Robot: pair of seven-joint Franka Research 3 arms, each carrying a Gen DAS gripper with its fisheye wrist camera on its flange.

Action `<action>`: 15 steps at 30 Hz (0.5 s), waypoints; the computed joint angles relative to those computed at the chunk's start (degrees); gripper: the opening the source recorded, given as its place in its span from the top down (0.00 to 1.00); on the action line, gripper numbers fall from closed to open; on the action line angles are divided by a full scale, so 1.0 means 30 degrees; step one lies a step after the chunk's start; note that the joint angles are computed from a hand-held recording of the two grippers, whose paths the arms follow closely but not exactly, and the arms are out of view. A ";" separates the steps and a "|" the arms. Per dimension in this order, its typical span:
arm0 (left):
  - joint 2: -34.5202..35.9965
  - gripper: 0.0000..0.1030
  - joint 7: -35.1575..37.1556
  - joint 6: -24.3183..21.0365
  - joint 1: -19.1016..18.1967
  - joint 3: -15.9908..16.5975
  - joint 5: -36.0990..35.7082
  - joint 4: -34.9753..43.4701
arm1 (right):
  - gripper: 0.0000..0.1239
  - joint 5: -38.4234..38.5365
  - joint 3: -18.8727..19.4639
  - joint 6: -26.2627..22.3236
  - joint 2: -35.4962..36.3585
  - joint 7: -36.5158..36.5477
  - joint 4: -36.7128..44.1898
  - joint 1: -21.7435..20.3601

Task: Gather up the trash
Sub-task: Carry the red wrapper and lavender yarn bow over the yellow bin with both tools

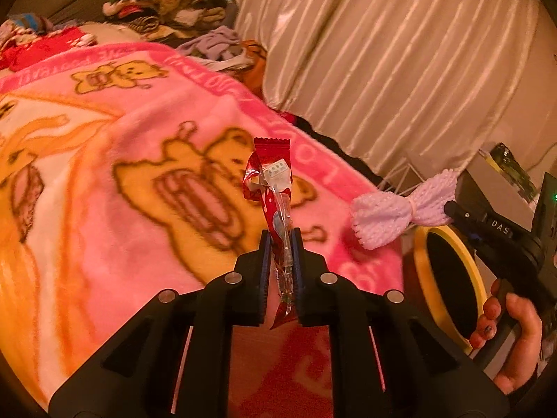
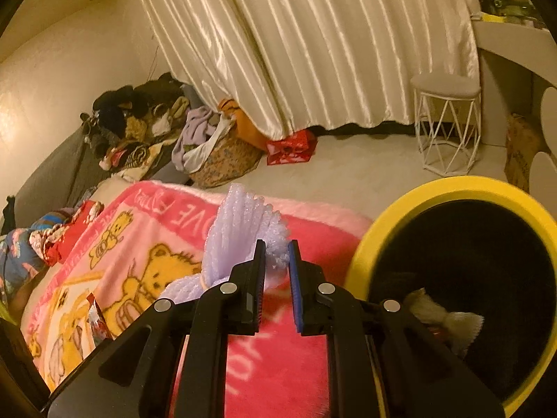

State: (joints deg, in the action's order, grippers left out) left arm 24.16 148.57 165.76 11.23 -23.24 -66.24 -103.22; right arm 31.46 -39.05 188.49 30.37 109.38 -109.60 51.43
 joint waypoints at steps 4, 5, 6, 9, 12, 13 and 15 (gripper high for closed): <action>-0.0493 0.93 0.0834 -0.0247 0.0011 -0.0261 -0.0587 -0.0291 | 0.90 0.0776 -0.0920 0.0571 -0.0848 -0.0473 -0.1266 0.0931; -0.0655 0.93 0.1103 -0.0351 -0.0053 -0.0273 -0.0800 -0.0369 | 0.90 0.1118 -0.1305 0.0726 -0.1032 -0.0699 -0.1637 0.1332; -0.0760 0.93 0.1286 -0.0452 -0.0144 -0.0193 -0.0979 -0.0411 | 0.90 0.1411 -0.1472 0.0778 -0.1135 -0.0935 -0.1798 0.1519; -0.1124 0.93 0.1869 -0.0772 -0.0497 0.0070 -0.1558 -0.0558 | 0.90 0.2456 -0.2379 0.1079 -0.1497 -0.1669 -0.2546 0.2497; -0.1518 0.93 0.2494 -0.1082 -0.0961 0.0417 -0.2137 -0.0760 | 0.90 0.3578 -0.3366 0.1295 -0.1710 -0.2418 -0.3103 0.3533; -0.1650 0.93 0.2670 -0.1222 -0.1124 0.0547 -0.2286 -0.0826 | 0.90 0.3937 -0.3635 0.1322 -0.1694 -0.2660 -0.3180 0.3814; -0.1836 0.93 0.2931 -0.1480 -0.1463 0.0826 -0.2496 -0.0894 | 0.90 0.4799 -0.4590 0.1401 -0.1663 -0.3222 -0.3521 0.4765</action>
